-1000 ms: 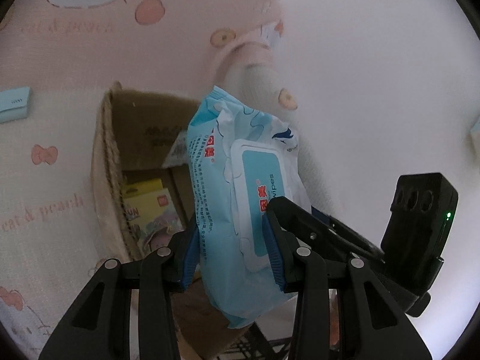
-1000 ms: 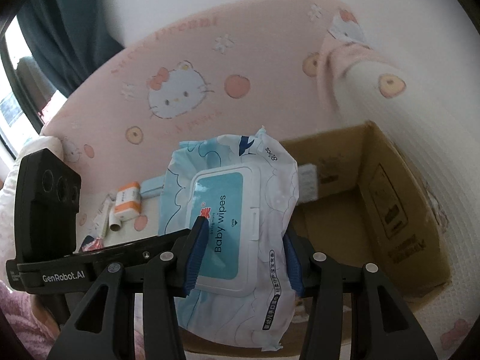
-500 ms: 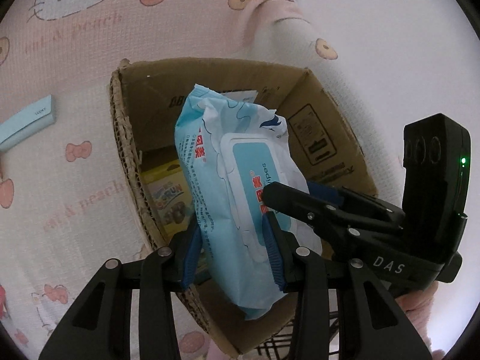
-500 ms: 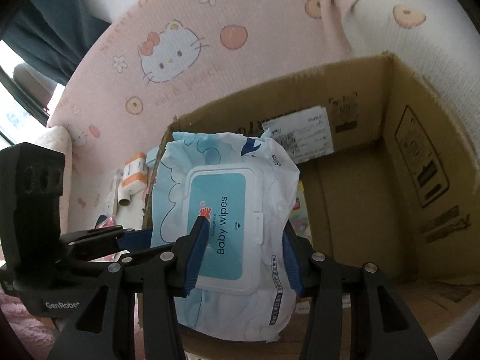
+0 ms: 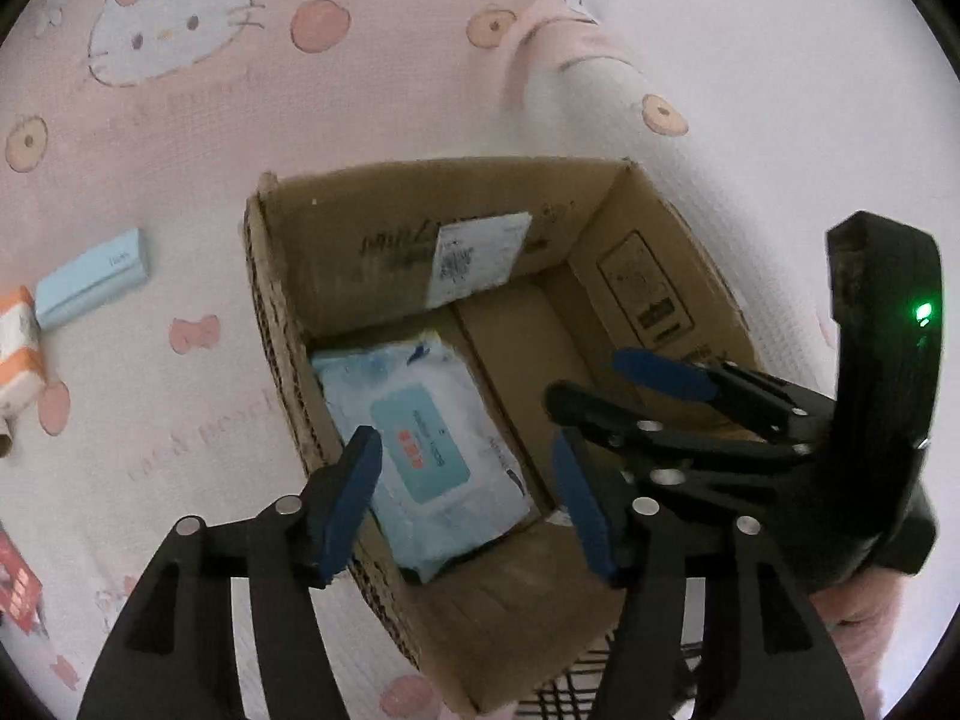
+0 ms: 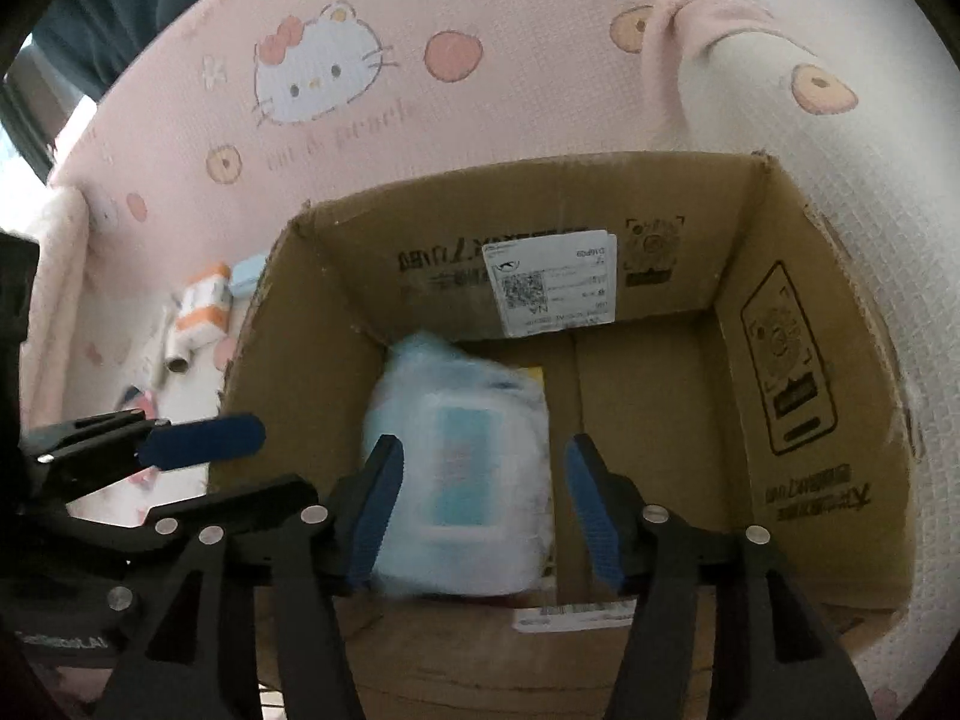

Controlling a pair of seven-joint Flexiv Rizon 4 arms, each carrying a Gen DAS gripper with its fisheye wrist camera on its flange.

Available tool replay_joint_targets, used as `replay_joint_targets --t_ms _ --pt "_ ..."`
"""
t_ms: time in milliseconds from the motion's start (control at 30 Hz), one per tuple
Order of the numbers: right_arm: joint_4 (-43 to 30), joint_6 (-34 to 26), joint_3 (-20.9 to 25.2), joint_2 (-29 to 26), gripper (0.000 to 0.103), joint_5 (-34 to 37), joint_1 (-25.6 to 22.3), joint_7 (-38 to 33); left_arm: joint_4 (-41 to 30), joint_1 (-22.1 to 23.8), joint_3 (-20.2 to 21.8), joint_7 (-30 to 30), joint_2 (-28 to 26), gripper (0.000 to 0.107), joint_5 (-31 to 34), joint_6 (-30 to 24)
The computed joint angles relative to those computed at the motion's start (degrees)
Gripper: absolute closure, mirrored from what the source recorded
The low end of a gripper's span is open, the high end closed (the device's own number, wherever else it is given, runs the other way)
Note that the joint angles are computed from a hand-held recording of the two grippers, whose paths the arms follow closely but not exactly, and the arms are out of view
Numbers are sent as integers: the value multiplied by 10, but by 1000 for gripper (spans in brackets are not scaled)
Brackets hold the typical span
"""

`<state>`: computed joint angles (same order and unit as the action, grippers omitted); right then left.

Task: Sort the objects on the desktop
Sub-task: 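Lower the wipes pack into the cardboard box and open the left gripper, then withdraw the left gripper and move it toward the orange-white tissue pack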

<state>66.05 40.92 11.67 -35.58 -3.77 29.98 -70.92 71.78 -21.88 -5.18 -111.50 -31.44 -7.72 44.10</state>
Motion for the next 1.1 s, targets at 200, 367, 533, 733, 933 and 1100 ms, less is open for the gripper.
replay_joint_targets --t_ms 200,367,533,733,933,1100 --pt "-10 -5 3 -1 41 23 -14 15 4 7 -7 12 -3 43 -15 6" --pt "-36 -51 4 -13 41 30 -13 20 18 14 -19 35 0 43 -36 31" --pt "-21 -37 -5 -1 40 16 -1 33 64 24 -35 68 25 43 -67 94" --pt "-7 -25 -18 30 40 -29 19 60 177 72 -112 177 73 43 -227 230" --pt "-8 -18 -28 49 36 -83 46 85 233 76 -114 243 119 43 -306 269" --pt "-6 -18 -37 61 35 -137 76 110 288 94 -154 366 158 43 -471 310"
